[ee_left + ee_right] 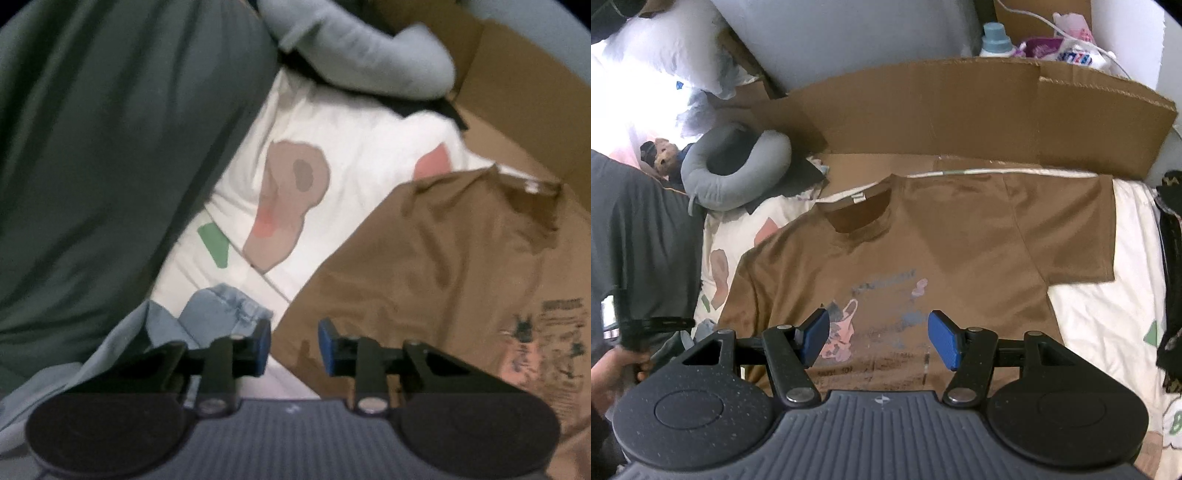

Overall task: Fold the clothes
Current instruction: 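Open both grippers and lift them back to view the flat shirt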

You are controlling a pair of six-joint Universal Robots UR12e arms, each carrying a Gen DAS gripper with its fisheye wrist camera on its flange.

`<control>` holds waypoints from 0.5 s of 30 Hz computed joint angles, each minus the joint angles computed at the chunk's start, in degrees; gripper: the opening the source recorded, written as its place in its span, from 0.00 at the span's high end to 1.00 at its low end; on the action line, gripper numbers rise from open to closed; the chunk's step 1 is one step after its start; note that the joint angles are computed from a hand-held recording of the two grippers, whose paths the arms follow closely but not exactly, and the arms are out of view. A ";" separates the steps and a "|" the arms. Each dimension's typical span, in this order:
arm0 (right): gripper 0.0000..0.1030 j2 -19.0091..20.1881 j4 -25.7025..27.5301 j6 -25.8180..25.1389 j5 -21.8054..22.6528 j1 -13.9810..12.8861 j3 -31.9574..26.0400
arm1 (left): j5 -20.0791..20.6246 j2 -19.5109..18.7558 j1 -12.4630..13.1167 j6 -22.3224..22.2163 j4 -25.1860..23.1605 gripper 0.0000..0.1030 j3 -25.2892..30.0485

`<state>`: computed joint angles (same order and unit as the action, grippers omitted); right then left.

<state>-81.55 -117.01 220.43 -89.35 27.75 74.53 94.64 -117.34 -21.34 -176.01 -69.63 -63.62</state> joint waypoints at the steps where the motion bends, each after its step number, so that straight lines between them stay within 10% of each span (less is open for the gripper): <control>1: 0.36 0.08 0.16 -0.03 -0.04 -0.01 0.09 | 0.46 -0.33 0.04 0.33 0.54 0.78 -0.28; 15: 0.36 0.83 3.52 -3.15 -0.51 -0.02 0.84 | 0.57 -1.45 0.86 2.17 7.82 0.85 -5.66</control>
